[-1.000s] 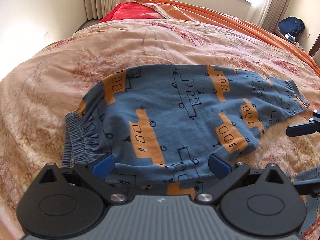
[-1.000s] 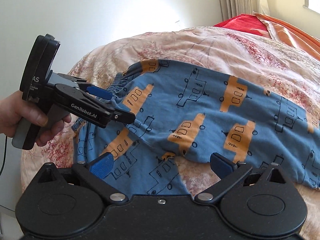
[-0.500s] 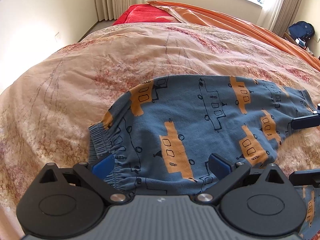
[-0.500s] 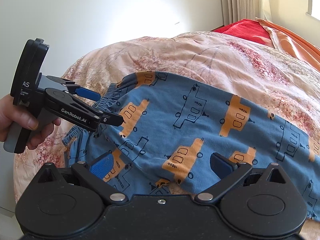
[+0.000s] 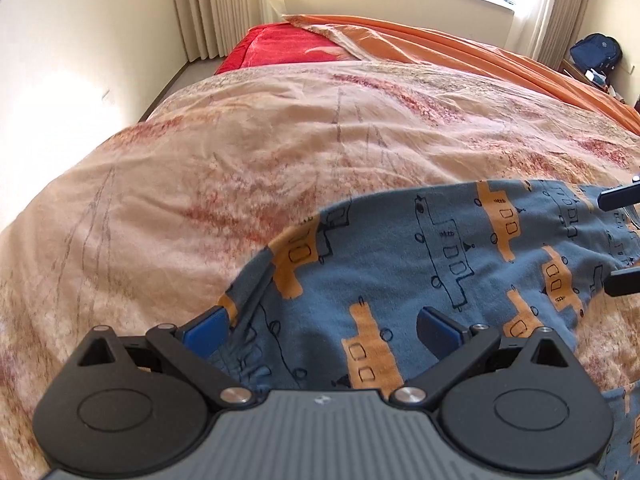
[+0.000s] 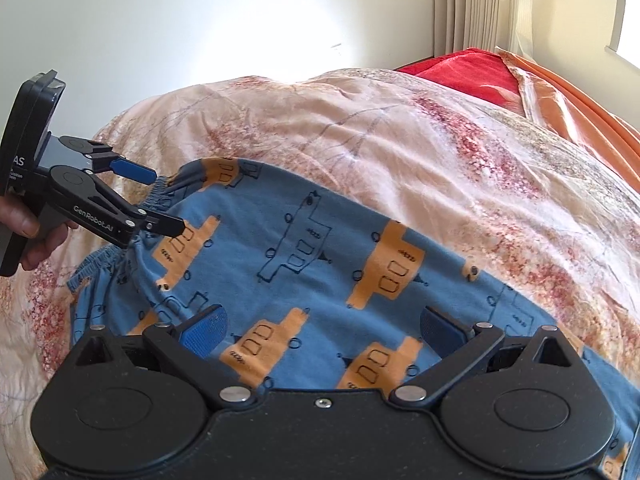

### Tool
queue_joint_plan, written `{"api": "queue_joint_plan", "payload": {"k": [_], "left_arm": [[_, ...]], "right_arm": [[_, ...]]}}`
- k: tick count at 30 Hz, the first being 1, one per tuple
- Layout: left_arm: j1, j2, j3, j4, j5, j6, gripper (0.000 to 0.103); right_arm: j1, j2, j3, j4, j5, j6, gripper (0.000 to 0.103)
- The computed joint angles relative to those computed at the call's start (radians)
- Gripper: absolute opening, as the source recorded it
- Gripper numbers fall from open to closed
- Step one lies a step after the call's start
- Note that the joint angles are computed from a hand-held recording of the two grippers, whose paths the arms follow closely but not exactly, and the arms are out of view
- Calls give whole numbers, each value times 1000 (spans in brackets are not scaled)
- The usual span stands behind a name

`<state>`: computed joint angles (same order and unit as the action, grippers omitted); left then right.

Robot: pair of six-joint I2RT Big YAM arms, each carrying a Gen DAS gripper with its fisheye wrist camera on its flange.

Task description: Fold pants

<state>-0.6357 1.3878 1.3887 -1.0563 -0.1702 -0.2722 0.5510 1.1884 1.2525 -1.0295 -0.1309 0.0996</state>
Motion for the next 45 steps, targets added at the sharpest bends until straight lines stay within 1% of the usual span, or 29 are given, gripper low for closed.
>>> {"api": "queue_joint_plan", "payload": {"k": [3,5,6,8,9,11,12,13,14,15,16,18,19,20,21,22,23,27,28,29,31,32,34,35,36,37,38,40,45], "left_arm": [[30,31,30,48,15,123,102],[55,63,63,66,53,213,102],[67,80,80,66,74,247,102],[93,116,116,60,128,319,96],[101,134,135,44,147,351,93],[117,178,181,-8,183,429,79],[123,192,194,-25,197,451,77],[132,205,202,-38,220,470,73],[140,216,212,-55,247,485,65],[148,228,222,-75,276,502,61],[154,237,230,-94,298,520,53],[162,242,231,-110,325,571,44],[165,242,231,-116,338,591,31],[168,241,231,-122,351,604,12],[171,233,225,-119,363,612,3],[171,220,214,-109,371,621,0],[171,204,198,-97,383,638,0],[157,113,114,-40,432,732,0],[151,91,94,-33,443,754,0],[147,74,80,-30,449,769,0],[139,44,57,-26,467,796,0],[138,34,52,-32,484,802,0],[132,14,39,-36,500,815,0],[129,9,34,-34,494,816,0],[125,5,29,-27,482,811,0],[123,4,24,-21,472,805,0],[123,4,20,-14,463,796,0],[127,1,8,8,449,762,0],[144,-31,-13,54,460,696,0]], "right_arm": [[-58,24,17,-16,-5,-73,102],[-98,50,35,-33,-23,-121,102],[-118,63,43,-40,-33,-147,102],[-150,88,61,-53,-44,-192,102],[-163,100,67,-54,-46,-215,102],[-182,116,75,-47,-43,-255,102],[-193,131,85,-49,-46,-278,102],[-201,144,95,-53,-52,-297,102],[-208,156,104,-58,-57,-317,102],[-213,168,113,-61,-59,-336,102],[-216,178,121,-65,-60,-354,102],[-219,204,142,-77,-59,-399,102],[-219,216,151,-81,-59,-418,102],[-221,227,160,-87,-65,-433,102],[-224,236,166,-91,-75,-446,102],[-227,246,172,-95,-83,-461,102],[-229,253,175,-97,-87,-476,101],[-243,292,194,-123,-101,-584,87],[-247,304,201,-136,-103,-603,85],[-251,314,209,-150,-107,-618,81],[-255,336,227,-182,-103,-655,79],[-256,346,235,-196,-99,-678,76],[-254,364,250,-226,-83,-716,64],[-255,372,260,-241,-81,-727,44],[-257,383,274,-268,-88,-736,14],[-258,390,286,-289,-92,-745,4],[-258,389,290,-297,-90,-752,3],[-257,363,282,-288,-89,-756,1],[-274,282,256,-299,-130,-752,0]]}}
